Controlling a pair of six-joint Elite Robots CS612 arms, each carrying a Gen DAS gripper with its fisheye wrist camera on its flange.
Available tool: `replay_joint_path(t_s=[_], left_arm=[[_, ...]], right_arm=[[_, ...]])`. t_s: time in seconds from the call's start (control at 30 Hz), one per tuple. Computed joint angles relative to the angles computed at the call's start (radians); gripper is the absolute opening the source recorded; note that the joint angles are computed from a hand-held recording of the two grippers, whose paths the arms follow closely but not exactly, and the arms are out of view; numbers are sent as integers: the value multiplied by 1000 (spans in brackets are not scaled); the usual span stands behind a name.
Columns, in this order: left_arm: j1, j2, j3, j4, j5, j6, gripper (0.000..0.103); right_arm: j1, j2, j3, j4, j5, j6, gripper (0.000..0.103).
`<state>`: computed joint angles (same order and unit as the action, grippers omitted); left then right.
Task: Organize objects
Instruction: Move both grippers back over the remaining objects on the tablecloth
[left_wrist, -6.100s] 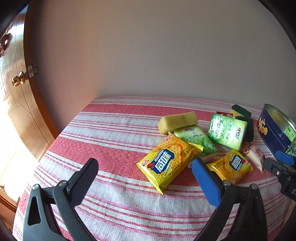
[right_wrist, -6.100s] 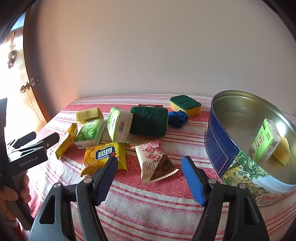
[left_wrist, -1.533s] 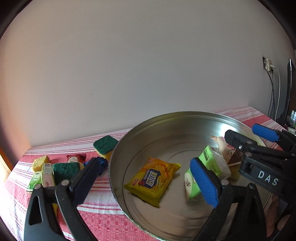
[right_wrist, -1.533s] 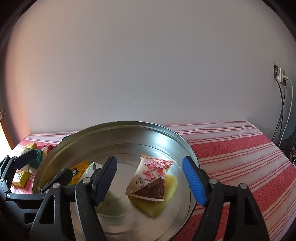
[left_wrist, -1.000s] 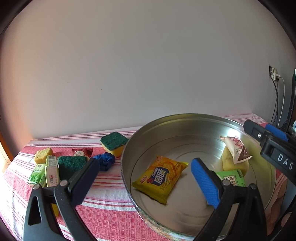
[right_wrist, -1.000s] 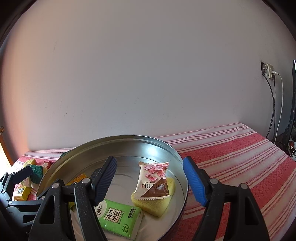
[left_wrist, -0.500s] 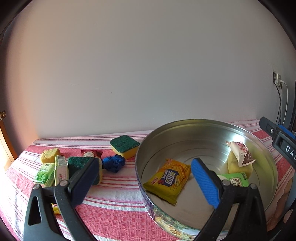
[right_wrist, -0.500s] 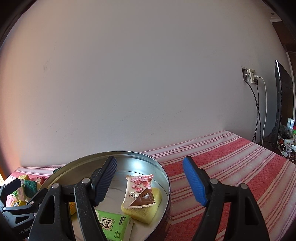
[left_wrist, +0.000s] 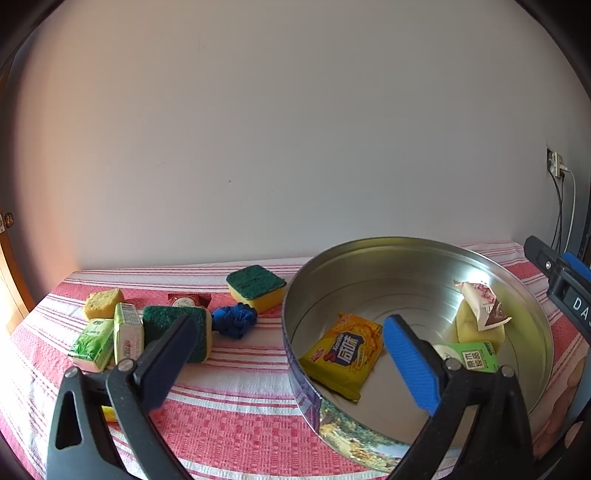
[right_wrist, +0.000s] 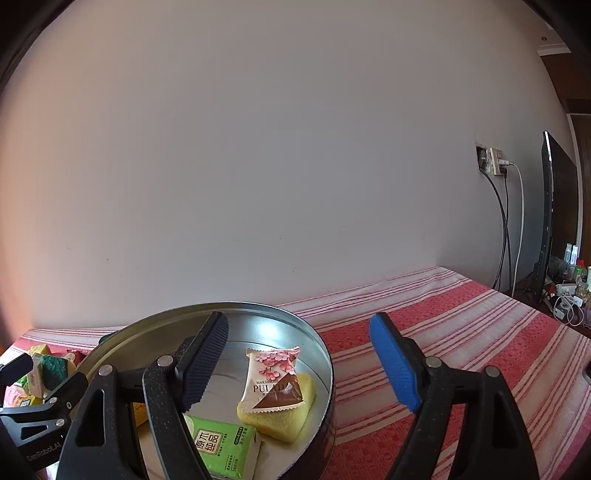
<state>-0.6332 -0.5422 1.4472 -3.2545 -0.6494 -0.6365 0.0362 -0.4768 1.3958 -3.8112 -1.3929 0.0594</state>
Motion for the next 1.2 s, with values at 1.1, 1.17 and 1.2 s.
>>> replay_joint_path(t_s=[1.1,1.17,1.2], left_arm=[[101,-139,319,-36,-33,-152,102],[112,-149,339,-22,-32,-172,102],[117,-154,347,-13,-28,-182,102]], right_arm=[[122,-57,117,67,171,-81,81],[136,-61,117,99,194,-93,81],[143,-62,116,120,207,-102,81]])
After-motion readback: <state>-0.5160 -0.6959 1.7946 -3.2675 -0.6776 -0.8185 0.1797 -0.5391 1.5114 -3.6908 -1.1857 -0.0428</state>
